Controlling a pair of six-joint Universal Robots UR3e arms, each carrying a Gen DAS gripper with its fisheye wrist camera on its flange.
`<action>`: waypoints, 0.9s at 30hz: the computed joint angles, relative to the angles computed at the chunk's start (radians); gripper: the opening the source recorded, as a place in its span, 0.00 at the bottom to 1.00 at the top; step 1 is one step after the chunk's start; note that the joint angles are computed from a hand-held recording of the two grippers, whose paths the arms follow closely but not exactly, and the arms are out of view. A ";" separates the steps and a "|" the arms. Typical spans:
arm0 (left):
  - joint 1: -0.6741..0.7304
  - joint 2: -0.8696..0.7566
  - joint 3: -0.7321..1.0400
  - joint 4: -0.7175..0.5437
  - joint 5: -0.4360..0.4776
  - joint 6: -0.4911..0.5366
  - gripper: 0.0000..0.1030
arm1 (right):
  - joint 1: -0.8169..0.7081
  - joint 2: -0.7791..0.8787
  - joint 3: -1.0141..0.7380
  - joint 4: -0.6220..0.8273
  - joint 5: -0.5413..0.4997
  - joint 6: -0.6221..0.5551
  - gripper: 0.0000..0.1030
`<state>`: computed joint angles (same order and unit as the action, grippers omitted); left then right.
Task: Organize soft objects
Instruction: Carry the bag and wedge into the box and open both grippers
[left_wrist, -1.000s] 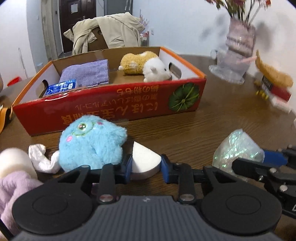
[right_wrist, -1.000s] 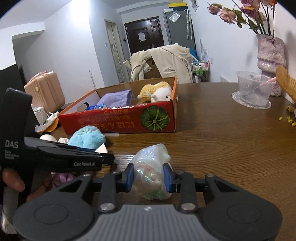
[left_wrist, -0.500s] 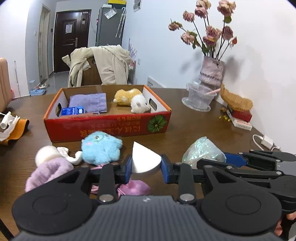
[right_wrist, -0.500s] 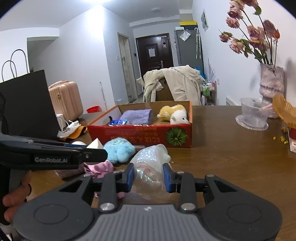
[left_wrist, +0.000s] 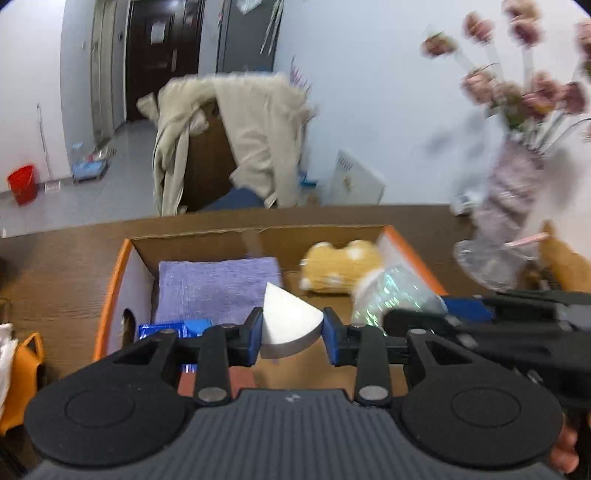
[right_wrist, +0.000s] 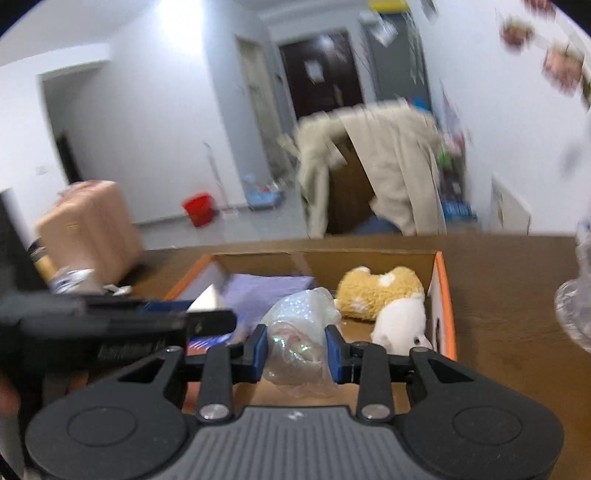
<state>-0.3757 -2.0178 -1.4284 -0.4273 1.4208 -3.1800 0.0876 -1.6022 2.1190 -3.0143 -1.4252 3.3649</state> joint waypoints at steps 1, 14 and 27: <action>0.007 -0.055 0.071 -0.045 -0.005 -0.002 0.33 | 0.000 0.083 -0.073 0.020 -0.019 0.021 0.31; 0.068 -0.113 0.071 -0.021 -0.036 -0.014 0.60 | -0.006 0.336 -0.243 -0.027 -0.047 0.135 0.60; 0.069 0.703 -0.773 0.280 -0.043 0.007 0.77 | 0.252 -0.441 0.153 0.098 -0.348 0.018 0.74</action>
